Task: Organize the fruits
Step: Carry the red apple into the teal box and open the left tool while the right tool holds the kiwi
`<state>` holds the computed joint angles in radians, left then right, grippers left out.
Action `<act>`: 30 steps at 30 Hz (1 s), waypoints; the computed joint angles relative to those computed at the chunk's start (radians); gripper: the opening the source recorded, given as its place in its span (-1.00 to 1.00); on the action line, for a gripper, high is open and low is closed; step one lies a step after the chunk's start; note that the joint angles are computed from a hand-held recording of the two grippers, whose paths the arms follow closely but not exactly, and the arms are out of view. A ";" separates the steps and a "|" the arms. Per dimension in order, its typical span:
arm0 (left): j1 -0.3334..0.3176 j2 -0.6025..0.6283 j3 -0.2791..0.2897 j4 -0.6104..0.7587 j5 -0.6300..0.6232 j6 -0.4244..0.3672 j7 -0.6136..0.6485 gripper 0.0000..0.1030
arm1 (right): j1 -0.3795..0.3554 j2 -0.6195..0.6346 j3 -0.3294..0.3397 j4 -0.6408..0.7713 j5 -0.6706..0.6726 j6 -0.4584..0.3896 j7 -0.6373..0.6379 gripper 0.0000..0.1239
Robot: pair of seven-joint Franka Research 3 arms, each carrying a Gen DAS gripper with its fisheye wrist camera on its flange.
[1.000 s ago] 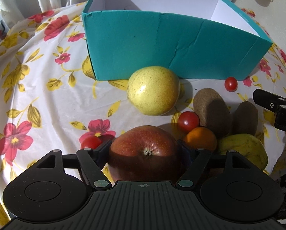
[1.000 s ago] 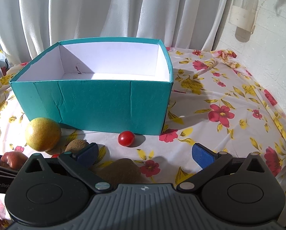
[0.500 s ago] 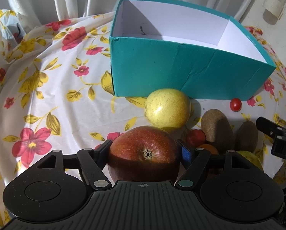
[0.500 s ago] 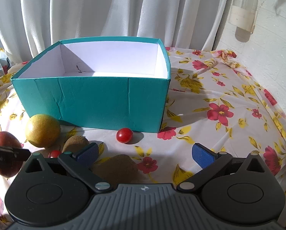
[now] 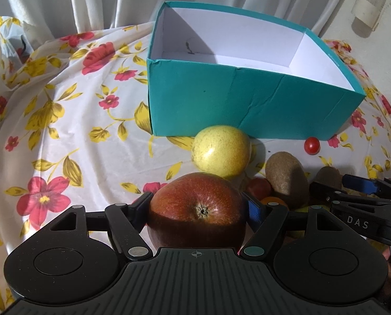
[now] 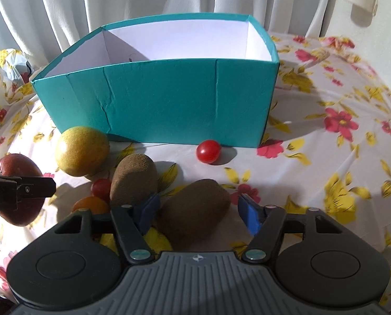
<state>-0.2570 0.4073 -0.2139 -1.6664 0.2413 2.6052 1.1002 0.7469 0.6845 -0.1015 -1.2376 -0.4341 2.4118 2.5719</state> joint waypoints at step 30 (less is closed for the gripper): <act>-0.052 0.113 0.033 0.272 0.064 -0.039 0.009 0.48 | 0.016 -0.025 -0.058 -0.005 -0.083 0.096 0.075 -0.06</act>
